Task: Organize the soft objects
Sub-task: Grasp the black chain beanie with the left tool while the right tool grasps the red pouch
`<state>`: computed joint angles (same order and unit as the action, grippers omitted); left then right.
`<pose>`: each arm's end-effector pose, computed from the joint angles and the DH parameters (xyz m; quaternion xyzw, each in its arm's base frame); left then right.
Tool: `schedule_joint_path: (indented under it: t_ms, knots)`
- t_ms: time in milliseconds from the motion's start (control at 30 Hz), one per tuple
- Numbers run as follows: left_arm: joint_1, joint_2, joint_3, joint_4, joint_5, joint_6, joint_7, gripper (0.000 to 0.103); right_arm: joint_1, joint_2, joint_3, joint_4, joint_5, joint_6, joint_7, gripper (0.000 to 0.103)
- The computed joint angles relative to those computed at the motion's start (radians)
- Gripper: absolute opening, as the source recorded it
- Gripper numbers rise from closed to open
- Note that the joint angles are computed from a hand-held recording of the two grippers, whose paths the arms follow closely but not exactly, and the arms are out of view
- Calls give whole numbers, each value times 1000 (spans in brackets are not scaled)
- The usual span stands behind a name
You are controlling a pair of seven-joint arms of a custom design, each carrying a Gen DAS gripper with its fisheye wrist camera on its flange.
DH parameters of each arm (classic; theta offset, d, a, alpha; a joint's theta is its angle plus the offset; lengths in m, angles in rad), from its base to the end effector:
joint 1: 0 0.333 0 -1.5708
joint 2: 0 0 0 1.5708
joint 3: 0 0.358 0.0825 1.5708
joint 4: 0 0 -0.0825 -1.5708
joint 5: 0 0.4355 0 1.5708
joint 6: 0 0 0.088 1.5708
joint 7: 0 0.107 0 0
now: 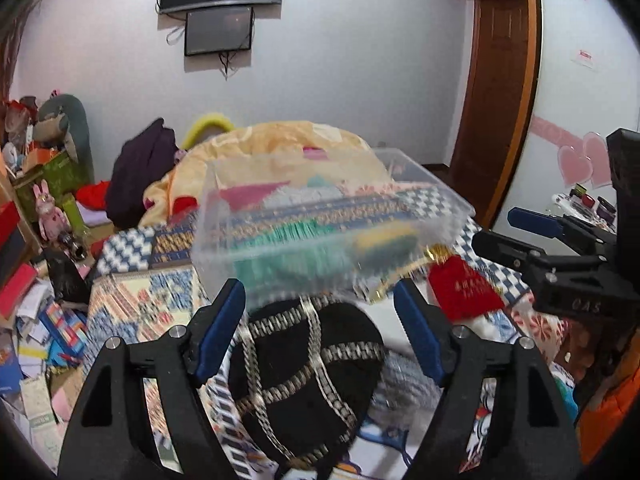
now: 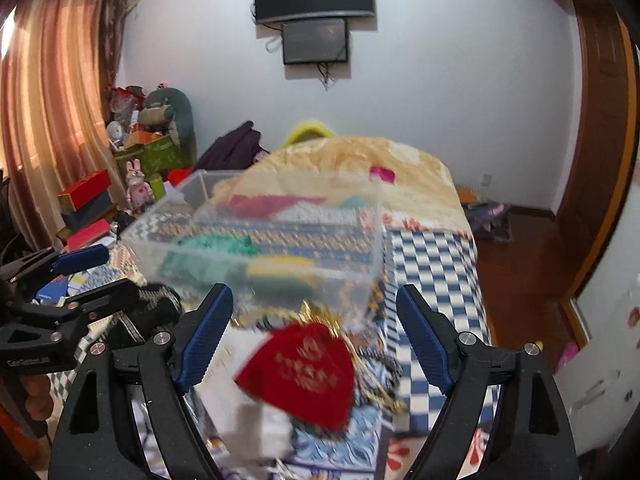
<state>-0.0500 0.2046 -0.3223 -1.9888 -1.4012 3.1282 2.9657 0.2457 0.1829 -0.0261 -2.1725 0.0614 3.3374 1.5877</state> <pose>0.6405 -0.1473 0.4296 -0.5147 0.7228 -0.3992 0.2310 0.6361 0.1360 0.4344 -0.6654 0.5788 -0.2862 0.3746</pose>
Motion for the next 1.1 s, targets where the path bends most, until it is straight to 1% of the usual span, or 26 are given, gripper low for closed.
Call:
schedule_joint_path:
  t_ms: [33, 100, 133, 167, 200, 233, 267, 333, 400, 433, 467, 500, 533, 567, 600, 633, 667, 700, 733, 767, 800, 867, 900, 1000, 1067, 1100]
  knots:
    - [3, -2, -1, -9, -5, -12, 1, 77, -32, 1, 29, -6, -8, -7, 12, 82]
    - [4, -6, -4, -23, -46, -22, 40, 77, -59, -4, 52, -22, -17, -19, 27, 82]
    - [2, -7, -2, -28, -74, -25, 69, 77, -62, 1, 53, -23, -19, -30, 32, 82]
    - [-6, -6, 3, -31, -98, -20, 95, 77, -49, 0, 38, -28, -19, -33, 35, 82]
    - [-14, -4, 8, -30, -137, -8, 137, 77, -56, 2, 45, -28, -18, -39, 37, 82]
    - [-24, -2, 17, -28, -174, 0, 174, 77, -99, 2, 86, -29, -28, -46, 44, 82]
    - [-34, -3, 27, -27, -210, 4, 205, 77, -153, 2, 141, -30, -36, -50, 50, 82]
    - [-51, -4, 53, -28, -240, -1, 217, 77, -243, 7, 233, -29, -49, -54, 59, 82]
    - [-60, -12, 81, -34, -247, -34, 197, 75, -268, 8, 260, -32, -60, -54, 60, 81]
    - [-61, -18, 92, -37, -262, -53, 199, 71, -269, 10, 261, -31, -65, -56, 61, 77]
    - [-64, -21, 101, -39, -264, -65, 194, 67, -290, 10, 282, -31, -71, -60, 60, 70]
    - [-65, -25, 108, -40, -269, -76, 193, 65, -311, 10, 303, -33, -76, -62, 55, 66]
    - [-67, -29, 114, -42, -280, -84, 199, 61, -305, 10, 299, -36, -78, -63, 54, 61]
    - [-68, -33, 119, -43, -295, -91, 212, 58, -334, 12, 329, -35, -82, -68, 48, 55]
    - [-71, -33, 124, -43, -296, -95, 213, 56, -370, 16, 367, -34, -82, -71, 42, 52]
    - [-73, -34, 128, -46, -288, -101, 203, 49, -408, 20, 406, -33, -81, -75, 34, 48]
    - [-73, -33, 130, -47, -258, -108, 173, 43, -411, 22, 410, -32, -78, -77, 30, 46]
    - [-72, -31, 130, -51, -217, -113, 132, 41, -388, 20, 387, -33, -74, -76, 28, 44]
    - [-70, -26, 127, -50, -201, -107, 112, 37, -362, 18, 361, -32, -71, -74, 27, 41]
    - [-66, -23, 124, -49, -188, -106, 96, 33, -366, 17, 365, -32, -68, -75, 24, 39]
    - [-61, -21, 122, -51, -168, -112, 71, 31, -405, 17, 405, -36, -66, -72, 16, 37]
    - [-46, -23, 117, -55, -147, -138, 34, 25, -433, 15, 433, -39, -65, -66, 14, 30]
    - [-37, -27, 114, -57, -150, -154, 31, 24, -474, 16, 473, -42, -69, -62, 12, 28]
    - [-32, -40, 109, -60, -210, -151, 81, 21, -548, 19, 546, -46, -94, -51, 24, 25]
    - [-36, -53, 113, -64, -245, -154, 116, 19, -547, 14, 545, -48, -115, -44, 44, 24]
    - [-39, -61, 116, -67, -267, -156, 139, 19, -558, 12, 553, -50, -129, -39, 56, 24]
